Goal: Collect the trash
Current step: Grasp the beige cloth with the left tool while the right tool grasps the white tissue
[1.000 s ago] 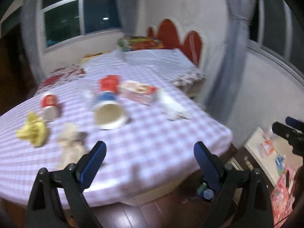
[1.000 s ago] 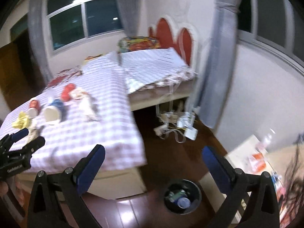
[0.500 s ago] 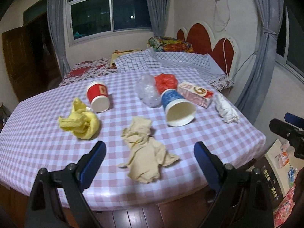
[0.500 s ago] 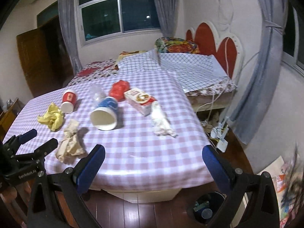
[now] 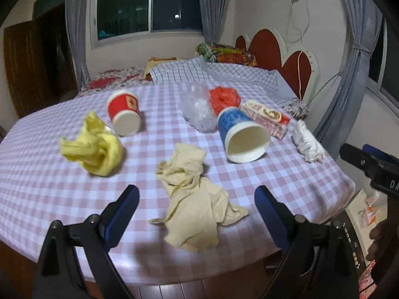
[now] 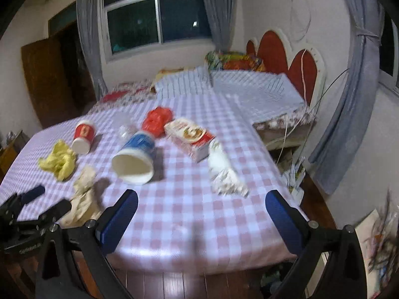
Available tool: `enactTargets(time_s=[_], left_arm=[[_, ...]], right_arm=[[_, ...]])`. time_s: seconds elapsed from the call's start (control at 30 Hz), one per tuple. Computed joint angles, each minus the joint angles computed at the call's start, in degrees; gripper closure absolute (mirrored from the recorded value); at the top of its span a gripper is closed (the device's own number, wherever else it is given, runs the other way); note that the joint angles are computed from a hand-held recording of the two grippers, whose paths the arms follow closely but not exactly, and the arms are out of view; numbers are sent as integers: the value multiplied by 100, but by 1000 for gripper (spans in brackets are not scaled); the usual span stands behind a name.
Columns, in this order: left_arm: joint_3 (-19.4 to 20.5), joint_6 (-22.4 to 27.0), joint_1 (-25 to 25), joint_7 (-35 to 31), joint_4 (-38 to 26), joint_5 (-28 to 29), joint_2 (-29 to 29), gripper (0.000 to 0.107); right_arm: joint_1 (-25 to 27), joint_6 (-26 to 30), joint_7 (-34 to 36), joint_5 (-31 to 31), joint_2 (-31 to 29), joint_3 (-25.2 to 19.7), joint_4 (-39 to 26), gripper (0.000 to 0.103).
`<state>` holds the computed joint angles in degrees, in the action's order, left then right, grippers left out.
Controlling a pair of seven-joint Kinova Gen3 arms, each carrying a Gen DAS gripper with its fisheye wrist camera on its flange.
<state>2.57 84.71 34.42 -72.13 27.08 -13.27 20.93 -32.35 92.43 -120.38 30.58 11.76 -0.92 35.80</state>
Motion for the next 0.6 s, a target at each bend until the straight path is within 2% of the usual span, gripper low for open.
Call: enactTargets(time_s=[0.07,0.17,0.3,0.47,0.53,0.6], left_arm=[[-55,-322,46,136,369,-91,-59,13],[-60,-847,33,434,943,-220,-201,13],[-12,-1270,-3,726,1388,-430,-312,14],[72,-1341,-107,921,1396,-470,-248,27],[83,-1376,-87,951,1407,-497,-234,34],[109,-1415,-105,925,1429,-458,-224,43]], right_arm=[[173,123,260,-202,206,106,-172,0],[452,-30,597,-371,390,132,-97,0],[789,-468,802,-697,452,173,102,0],[1034,-461,1021,-1028,695,237,-141,1],[1133,-504,1133,-1186,728,228,-140,7],[1183,-477,1234,-1287,766,229,-137,21]])
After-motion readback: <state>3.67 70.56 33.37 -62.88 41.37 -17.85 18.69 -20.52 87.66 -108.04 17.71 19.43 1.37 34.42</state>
